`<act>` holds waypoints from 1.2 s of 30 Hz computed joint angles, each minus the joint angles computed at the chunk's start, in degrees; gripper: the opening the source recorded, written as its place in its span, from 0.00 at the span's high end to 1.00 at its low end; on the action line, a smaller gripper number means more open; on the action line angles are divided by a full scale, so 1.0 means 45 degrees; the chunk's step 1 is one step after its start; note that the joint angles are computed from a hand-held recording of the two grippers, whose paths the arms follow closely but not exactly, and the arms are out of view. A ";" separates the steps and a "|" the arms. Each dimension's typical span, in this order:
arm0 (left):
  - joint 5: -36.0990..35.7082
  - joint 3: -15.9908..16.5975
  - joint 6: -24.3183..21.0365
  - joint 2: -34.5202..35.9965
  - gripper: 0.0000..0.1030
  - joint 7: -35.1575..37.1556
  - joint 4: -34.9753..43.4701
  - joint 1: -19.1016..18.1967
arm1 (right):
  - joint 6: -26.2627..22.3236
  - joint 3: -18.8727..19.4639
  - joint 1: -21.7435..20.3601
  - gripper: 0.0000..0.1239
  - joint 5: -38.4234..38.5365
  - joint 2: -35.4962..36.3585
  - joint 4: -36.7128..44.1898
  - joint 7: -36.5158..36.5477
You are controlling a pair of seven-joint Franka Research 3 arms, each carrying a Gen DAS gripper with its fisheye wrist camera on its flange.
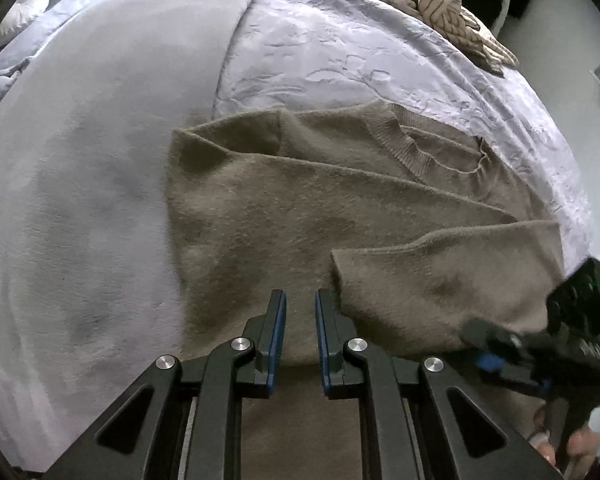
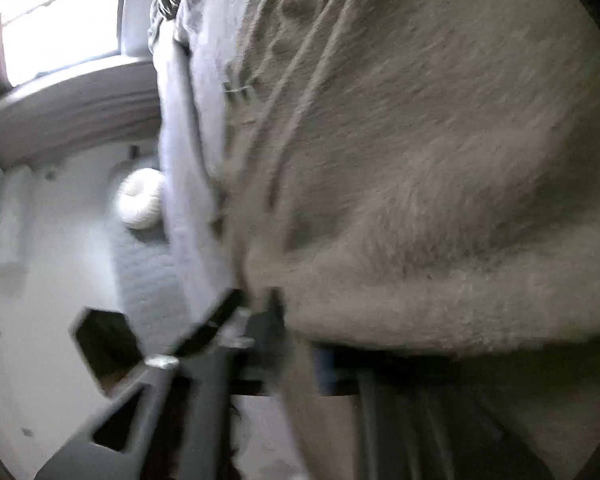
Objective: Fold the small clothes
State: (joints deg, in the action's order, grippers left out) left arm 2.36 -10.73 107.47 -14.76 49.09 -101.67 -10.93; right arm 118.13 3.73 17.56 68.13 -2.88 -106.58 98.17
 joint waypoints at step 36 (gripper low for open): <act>-0.0702 -0.0131 0.0892 0.1540 0.45 0.0058 0.0985 -0.0237 | -0.2353 -0.0859 -0.1861 0.91 -1.2862 0.3256 0.7130 -0.0607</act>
